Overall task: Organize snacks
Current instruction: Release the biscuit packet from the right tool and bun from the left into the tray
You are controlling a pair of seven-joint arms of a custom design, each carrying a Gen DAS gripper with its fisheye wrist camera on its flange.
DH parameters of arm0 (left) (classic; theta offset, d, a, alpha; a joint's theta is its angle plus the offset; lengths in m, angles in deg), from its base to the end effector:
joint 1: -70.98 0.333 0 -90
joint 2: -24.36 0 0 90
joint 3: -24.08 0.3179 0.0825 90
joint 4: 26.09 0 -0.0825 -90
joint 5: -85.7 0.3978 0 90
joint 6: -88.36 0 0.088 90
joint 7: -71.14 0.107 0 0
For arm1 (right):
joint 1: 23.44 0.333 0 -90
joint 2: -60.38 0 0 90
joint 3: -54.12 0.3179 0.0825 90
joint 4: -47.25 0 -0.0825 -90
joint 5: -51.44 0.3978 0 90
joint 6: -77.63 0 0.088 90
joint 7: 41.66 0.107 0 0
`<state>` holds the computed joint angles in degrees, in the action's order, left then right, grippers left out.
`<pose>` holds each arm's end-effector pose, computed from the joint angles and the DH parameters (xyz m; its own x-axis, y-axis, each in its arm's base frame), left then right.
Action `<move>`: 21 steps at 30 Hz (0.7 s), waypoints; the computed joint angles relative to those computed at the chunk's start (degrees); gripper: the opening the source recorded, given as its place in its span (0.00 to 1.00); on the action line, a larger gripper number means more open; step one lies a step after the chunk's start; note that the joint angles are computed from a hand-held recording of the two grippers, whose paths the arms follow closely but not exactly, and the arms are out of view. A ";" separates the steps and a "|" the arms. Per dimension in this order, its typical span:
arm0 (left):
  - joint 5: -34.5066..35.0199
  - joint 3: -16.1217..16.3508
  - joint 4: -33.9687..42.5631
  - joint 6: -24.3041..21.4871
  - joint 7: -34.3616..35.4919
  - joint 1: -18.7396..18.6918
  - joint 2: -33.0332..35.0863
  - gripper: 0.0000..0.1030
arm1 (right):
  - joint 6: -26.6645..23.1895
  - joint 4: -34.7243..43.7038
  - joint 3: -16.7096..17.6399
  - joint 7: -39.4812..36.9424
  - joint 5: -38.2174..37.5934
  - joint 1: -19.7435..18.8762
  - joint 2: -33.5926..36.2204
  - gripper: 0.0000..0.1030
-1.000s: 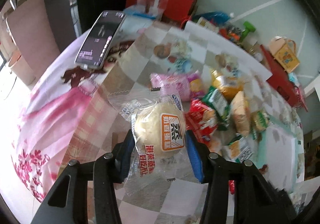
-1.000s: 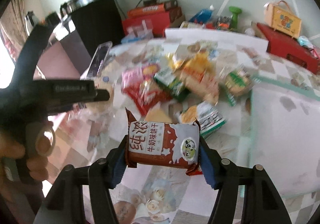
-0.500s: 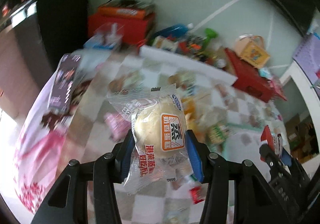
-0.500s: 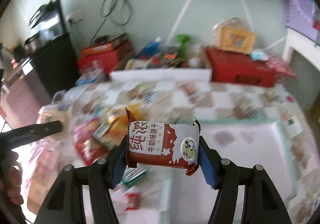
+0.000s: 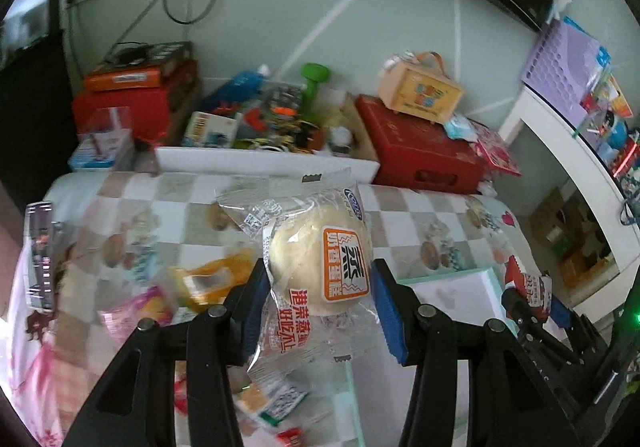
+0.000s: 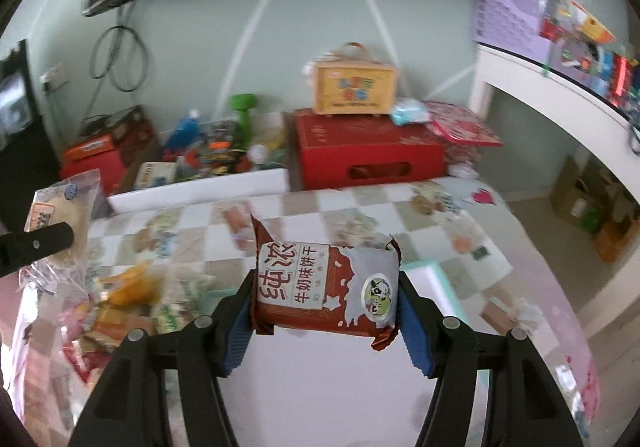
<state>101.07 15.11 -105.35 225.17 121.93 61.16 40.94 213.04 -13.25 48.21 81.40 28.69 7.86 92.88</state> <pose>0.6782 -0.2092 0.6349 0.1591 -0.9592 0.2338 -0.7216 -0.2746 -0.6355 0.6934 0.3541 0.6014 0.0645 -0.9973 0.0361 -0.6634 -0.0699 -0.7450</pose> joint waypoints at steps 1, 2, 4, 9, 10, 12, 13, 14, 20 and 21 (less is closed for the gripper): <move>-0.11 -0.29 1.22 -0.09 0.28 -0.33 1.30 0.50 | -0.27 -0.57 -0.37 0.55 -0.30 0.05 -0.23 0.65; -0.41 -0.56 1.84 -0.08 0.80 -0.51 2.06 0.50 | -0.60 -1.19 -0.78 1.29 -0.65 -0.03 -0.42 0.65; -1.48 -1.35 3.24 0.43 2.77 -0.96 4.22 0.50 | -0.48 -2.77 -0.86 2.30 -0.52 -0.77 -0.95 0.65; -3.07 -2.08 7.79 -1.58 5.64 -2.79 9.42 0.50 | -0.99 -4.15 -0.53 4.65 0.96 -2.60 -0.21 0.65; -3.31 -2.09 8.03 -1.79 6.01 -3.06 9.86 0.50 | -1.54 -3.71 -0.17 4.56 1.86 -3.08 0.47 0.65; -3.50 -2.17 10.29 -3.23 7.17 -3.93 12.13 0.50 | -2.64 -2.38 0.74 4.09 4.52 -4.32 2.10 0.65; -3.65 -2.19 11.35 -3.94 7.74 -4.27 13.14 0.50 | -2.75 -2.09 0.98 4.03 5.62 -4.72 2.72 0.65; -3.91 -2.30 13.07 -4.98 8.47 -4.69 14.69 0.50 | -3.71 -1.22 1.11 3.77 6.51 -4.95 3.53 0.65; -4.52 -1.73 18.19 -8.75 10.08 -6.40 19.01 0.51 | -6.68 1.13 0.07 3.52 6.73 -4.56 5.68 0.65; -4.56 -1.60 18.54 -8.62 9.98 -6.56 19.37 0.53 | -6.65 1.00 0.19 3.48 7.10 -4.71 5.63 0.66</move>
